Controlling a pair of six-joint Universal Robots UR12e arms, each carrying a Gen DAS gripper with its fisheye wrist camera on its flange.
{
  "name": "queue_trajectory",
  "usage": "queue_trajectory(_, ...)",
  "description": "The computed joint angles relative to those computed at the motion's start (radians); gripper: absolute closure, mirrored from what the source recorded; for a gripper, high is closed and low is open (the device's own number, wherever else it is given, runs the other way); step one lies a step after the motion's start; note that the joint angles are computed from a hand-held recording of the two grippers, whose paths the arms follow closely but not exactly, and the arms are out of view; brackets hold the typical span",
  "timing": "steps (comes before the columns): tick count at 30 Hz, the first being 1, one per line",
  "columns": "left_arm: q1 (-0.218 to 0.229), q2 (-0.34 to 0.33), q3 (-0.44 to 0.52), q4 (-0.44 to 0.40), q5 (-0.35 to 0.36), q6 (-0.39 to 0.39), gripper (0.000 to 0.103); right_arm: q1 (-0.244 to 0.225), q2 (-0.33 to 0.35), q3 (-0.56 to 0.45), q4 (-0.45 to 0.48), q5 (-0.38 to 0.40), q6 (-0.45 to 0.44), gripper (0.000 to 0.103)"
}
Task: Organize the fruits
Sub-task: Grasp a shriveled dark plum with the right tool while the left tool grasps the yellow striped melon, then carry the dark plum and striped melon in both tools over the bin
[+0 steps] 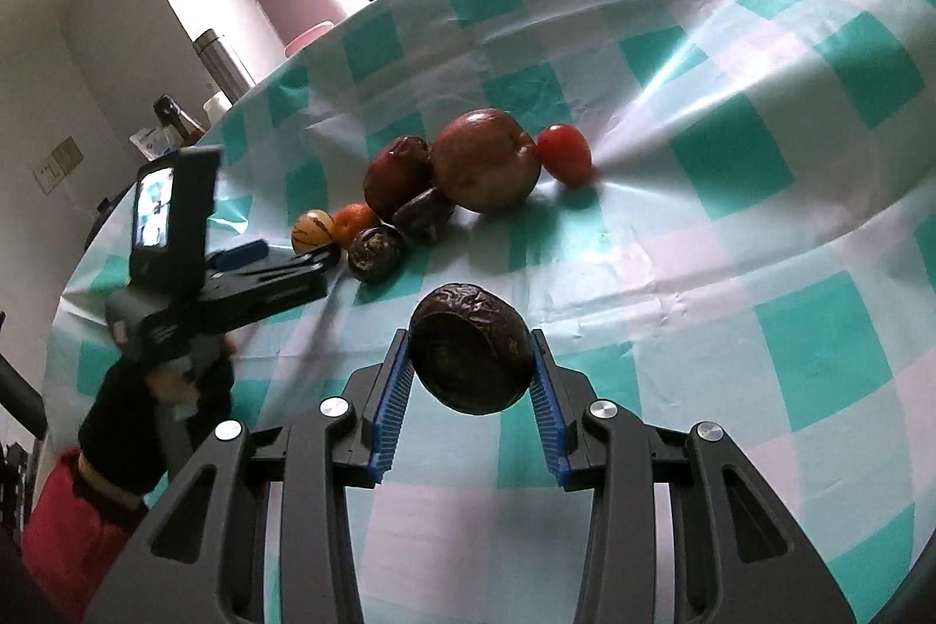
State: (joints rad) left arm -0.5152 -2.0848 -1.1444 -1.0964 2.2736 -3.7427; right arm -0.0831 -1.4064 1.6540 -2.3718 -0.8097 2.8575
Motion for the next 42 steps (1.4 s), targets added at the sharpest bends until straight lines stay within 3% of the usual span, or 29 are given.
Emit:
queue_trajectory(1,0.003,0.002,-0.004,0.015,-0.014,0.014,0.029,0.0,0.0,0.001,-0.001,0.002,0.001,0.064)
queue_trajectory(2,0.008,0.01,-0.019,0.047,-0.05,0.031,0.05,-0.001,-0.001,0.002,-0.001,0.004,0.001,0.064)
queue_trajectory(3,0.013,0.021,-0.038,0.084,-0.093,0.038,0.06,-0.001,-0.001,0.003,-0.004,0.007,0.003,0.064)
queue_trajectory(5,0.005,0.041,-0.069,0.11,-0.078,-0.009,0.06,-0.002,-0.001,0.004,-0.004,0.009,0.004,0.064)
queue_trajectory(7,-0.01,0.073,-0.123,0.188,-0.051,-0.039,0.06,-0.001,-0.002,0.005,-0.006,0.007,0.005,0.064)
queue_trajectory(15,-0.065,0.162,-0.272,0.41,-0.044,-0.15,0.06,-0.008,-0.015,0.026,-0.029,0.017,0.016,0.064)
queue_trajectory(20,-0.091,0.177,-0.308,0.468,-0.073,-0.238,0.06,-0.015,-0.037,0.049,-0.021,0.024,-0.001,0.064)
queue_trajectory(26,-0.118,0.172,-0.31,0.535,-0.015,-0.207,0.06,-0.018,-0.053,0.061,0.006,0.02,-0.023,0.064)
queue_trajectory(32,-0.129,0.183,-0.328,0.586,-0.001,-0.226,0.06,-0.044,-0.087,0.087,0.084,0.06,-0.068,0.064)
queue_trajectory(37,-0.169,0.177,-0.322,0.631,0.062,-0.204,0.06,-0.082,-0.124,0.117,0.134,0.097,-0.124,0.064)
queue_trajectory(42,-0.204,0.16,-0.305,0.665,0.055,-0.194,0.06,-0.132,-0.164,0.151,0.164,0.124,-0.191,0.064)
